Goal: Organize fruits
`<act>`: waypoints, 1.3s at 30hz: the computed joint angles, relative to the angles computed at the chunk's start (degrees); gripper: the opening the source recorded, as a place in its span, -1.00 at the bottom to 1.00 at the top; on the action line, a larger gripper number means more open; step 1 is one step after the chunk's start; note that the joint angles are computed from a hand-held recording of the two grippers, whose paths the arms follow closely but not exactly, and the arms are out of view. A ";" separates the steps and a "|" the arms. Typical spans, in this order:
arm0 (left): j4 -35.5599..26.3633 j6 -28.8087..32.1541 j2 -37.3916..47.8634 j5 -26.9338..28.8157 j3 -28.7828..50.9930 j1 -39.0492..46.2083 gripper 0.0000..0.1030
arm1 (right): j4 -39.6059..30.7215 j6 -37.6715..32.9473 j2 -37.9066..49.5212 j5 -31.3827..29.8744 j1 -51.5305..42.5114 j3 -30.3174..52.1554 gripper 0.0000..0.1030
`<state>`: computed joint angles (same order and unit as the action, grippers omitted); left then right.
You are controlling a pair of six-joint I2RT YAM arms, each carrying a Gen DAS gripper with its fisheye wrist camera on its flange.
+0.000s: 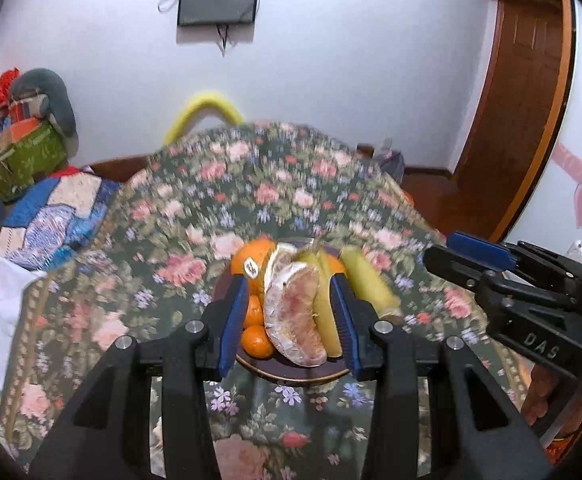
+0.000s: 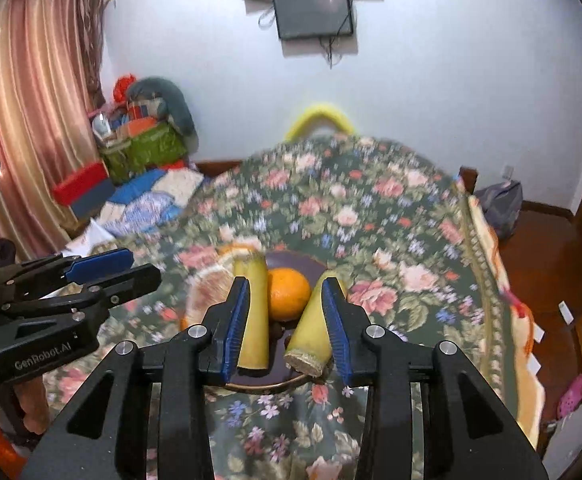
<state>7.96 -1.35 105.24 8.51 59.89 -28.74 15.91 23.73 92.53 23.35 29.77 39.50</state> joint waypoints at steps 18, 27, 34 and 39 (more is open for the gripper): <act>-4.09 -0.22 -52.89 -3.95 -25.93 -1.91 0.39 | -15.73 6.99 -27.59 39.45 35.49 -2.62 -0.06; -9.46 0.27 -66.18 -7.14 -29.65 -3.70 0.88 | -15.92 8.14 -23.49 51.75 43.74 -0.24 0.54; -12.16 -0.26 -70.42 -6.89 -30.31 -3.65 0.99 | -20.72 14.41 -22.47 54.89 45.55 0.65 0.90; -13.92 -0.29 -72.41 -8.54 -30.54 -4.83 0.99 | -31.73 24.28 -19.92 58.29 47.97 4.10 0.99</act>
